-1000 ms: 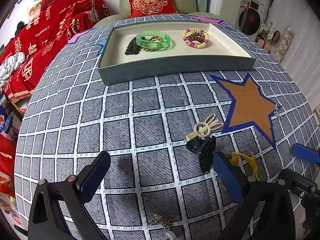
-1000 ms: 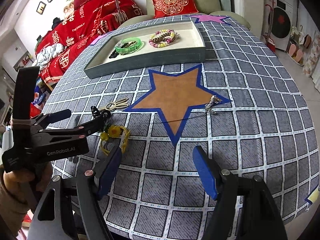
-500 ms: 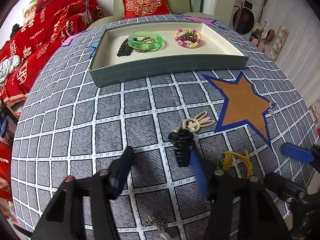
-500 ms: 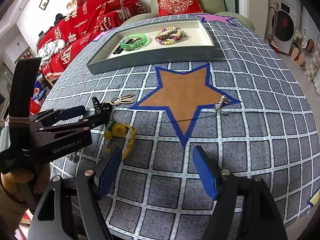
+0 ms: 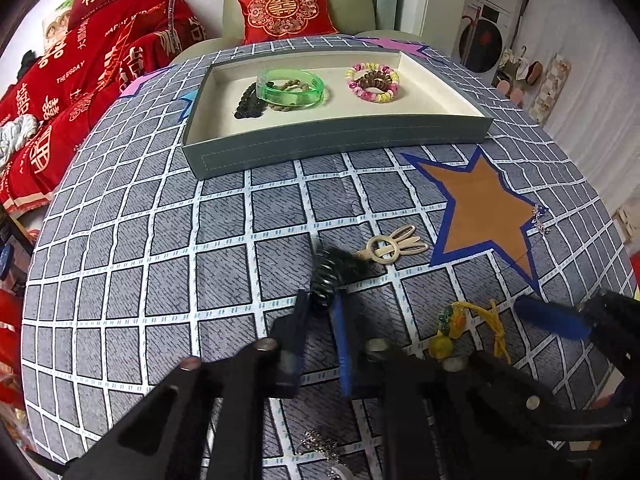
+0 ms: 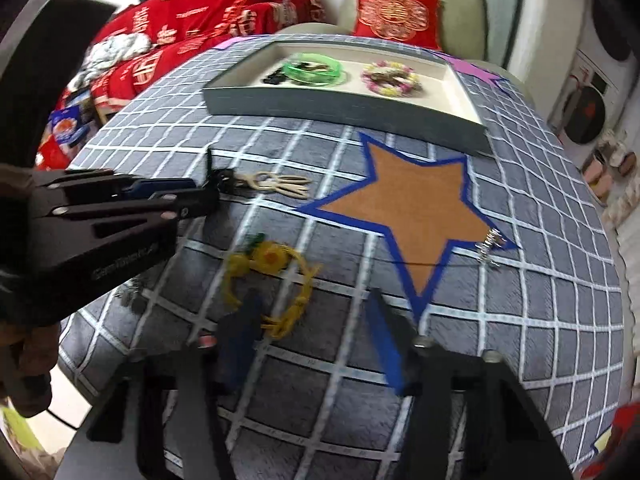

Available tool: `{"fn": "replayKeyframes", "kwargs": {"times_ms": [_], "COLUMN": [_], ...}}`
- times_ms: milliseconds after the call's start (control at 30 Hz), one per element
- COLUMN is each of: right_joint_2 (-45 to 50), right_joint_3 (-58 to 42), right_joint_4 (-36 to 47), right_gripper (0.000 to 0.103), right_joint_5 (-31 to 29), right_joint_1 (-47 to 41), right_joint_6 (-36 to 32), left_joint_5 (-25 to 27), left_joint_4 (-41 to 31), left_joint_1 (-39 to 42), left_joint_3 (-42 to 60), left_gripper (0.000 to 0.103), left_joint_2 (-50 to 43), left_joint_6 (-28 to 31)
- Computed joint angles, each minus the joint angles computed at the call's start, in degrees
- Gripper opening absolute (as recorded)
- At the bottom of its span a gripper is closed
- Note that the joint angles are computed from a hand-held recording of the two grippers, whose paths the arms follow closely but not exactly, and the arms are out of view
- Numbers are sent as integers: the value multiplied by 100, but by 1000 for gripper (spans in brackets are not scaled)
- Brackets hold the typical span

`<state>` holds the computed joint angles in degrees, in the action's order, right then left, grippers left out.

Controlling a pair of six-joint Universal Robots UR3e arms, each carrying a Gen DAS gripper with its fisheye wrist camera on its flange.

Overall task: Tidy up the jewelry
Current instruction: 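Withdraw both tools and reach toward the black claw clip and yellow cord bracelet, then grasp the black claw clip with the left tool while the right tool grasps the yellow cord bracelet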

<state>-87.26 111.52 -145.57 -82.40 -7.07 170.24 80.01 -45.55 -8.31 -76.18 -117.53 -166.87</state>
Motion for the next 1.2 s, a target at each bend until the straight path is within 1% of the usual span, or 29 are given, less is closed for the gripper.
{"fn": "replayKeyframes", "kwargs": {"times_ms": [33, 67, 100, 133, 367, 500, 767, 833, 867, 900, 933, 1000, 1067, 1100, 1200], "right_joint_2": [17, 52, 81, 71, -247, -393, -336, -355, -355, -356, -361, -362, -357, -348, -346], "right_joint_3": [-39, -87, -109, -119, 91, 155, 225, 252, 251, 251, 250, 258, 267, 263, 271], "right_joint_4": [31, 48, 14, 59, 197, 238, 253, 239, 251, 262, 277, 269, 243, 232, 214], "right_gripper": [33, 25, 13, 8, 7, 7, 7, 7, 7, 7, 7, 7, 7, 7, 7], "right_joint_5": [3, -54, -166, -108, 178, 221, 367, 370, 394, 426, 456, 468, 456, 447, 451], "right_joint_1": [21, 65, 122, 93, -242, -364, -462, -460, -476, -497, -516, -525, -519, -512, -512], "right_joint_6": [-11, -10, 3, -3, 114, 81, 109, 105, 111, 121, 128, 127, 130, 128, 127], "left_joint_5": [-45, -83, -116, -130, -293, -390, -443, -370, -319, -263, -165, 52, 87, 181, 245], "left_joint_4": [-23, -39, -54, -52, 7, -83, -568, -541, -521, -518, -499, -31, -168, -189, -407], "left_joint_1": [26, 45, 59, 65, 153, 231, 396, 381, 365, 344, 319, 250, 207, 161, 106], "left_joint_3": [2, -1, -4, -13, -149, -87, 396, 430, 438, 456, 454, 181, 356, 457, 921], "left_gripper": [18, 18, 18, 18, 18, 18, 19, 19, 28, 77, 103, 103, 103, 103, 103], "left_joint_2": [4, 13, 19, 25, 144, 183, -20, -75, -90, -106, -98, 31, -46, -115, -419], "left_joint_6": [-3, -11, -16, -21, -44, -145, -730, -830, -849, -876, -928, -1012, -954, -1013, -1161]}}
